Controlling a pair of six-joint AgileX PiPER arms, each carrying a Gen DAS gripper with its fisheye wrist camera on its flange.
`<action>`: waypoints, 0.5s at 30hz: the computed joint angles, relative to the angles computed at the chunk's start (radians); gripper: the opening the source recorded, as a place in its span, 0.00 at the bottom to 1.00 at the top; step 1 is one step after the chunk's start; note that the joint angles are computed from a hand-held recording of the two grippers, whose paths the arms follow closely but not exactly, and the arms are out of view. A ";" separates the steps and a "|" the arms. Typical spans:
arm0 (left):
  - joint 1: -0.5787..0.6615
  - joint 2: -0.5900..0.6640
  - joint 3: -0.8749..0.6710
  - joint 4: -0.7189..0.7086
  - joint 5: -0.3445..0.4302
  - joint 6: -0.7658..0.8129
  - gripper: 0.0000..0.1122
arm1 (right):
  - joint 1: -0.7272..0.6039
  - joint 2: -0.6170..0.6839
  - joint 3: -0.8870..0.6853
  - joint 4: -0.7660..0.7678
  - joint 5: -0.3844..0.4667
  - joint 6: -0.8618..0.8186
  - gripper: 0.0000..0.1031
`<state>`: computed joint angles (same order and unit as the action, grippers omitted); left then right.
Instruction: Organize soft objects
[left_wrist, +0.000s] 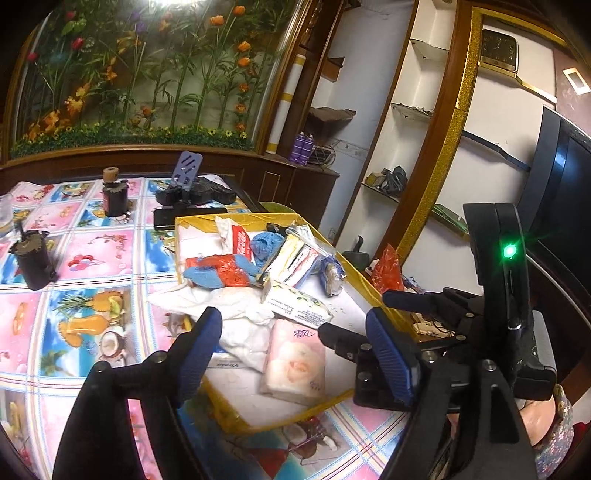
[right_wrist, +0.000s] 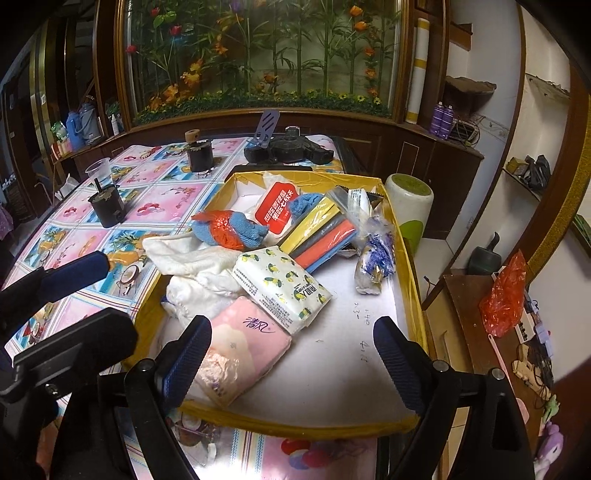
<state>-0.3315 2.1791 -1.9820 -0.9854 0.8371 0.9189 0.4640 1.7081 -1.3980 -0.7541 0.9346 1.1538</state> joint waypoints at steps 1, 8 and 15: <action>0.003 -0.017 0.029 -0.003 -0.015 0.012 0.73 | 0.011 -0.007 0.011 -0.009 0.002 0.018 0.89; 0.035 -0.150 0.251 0.004 -0.185 0.042 0.90 | 0.086 -0.045 0.081 -0.078 0.031 0.170 0.92; 0.054 -0.217 0.320 0.292 -0.301 -0.219 0.92 | 0.148 -0.051 0.138 -0.131 0.072 0.352 0.94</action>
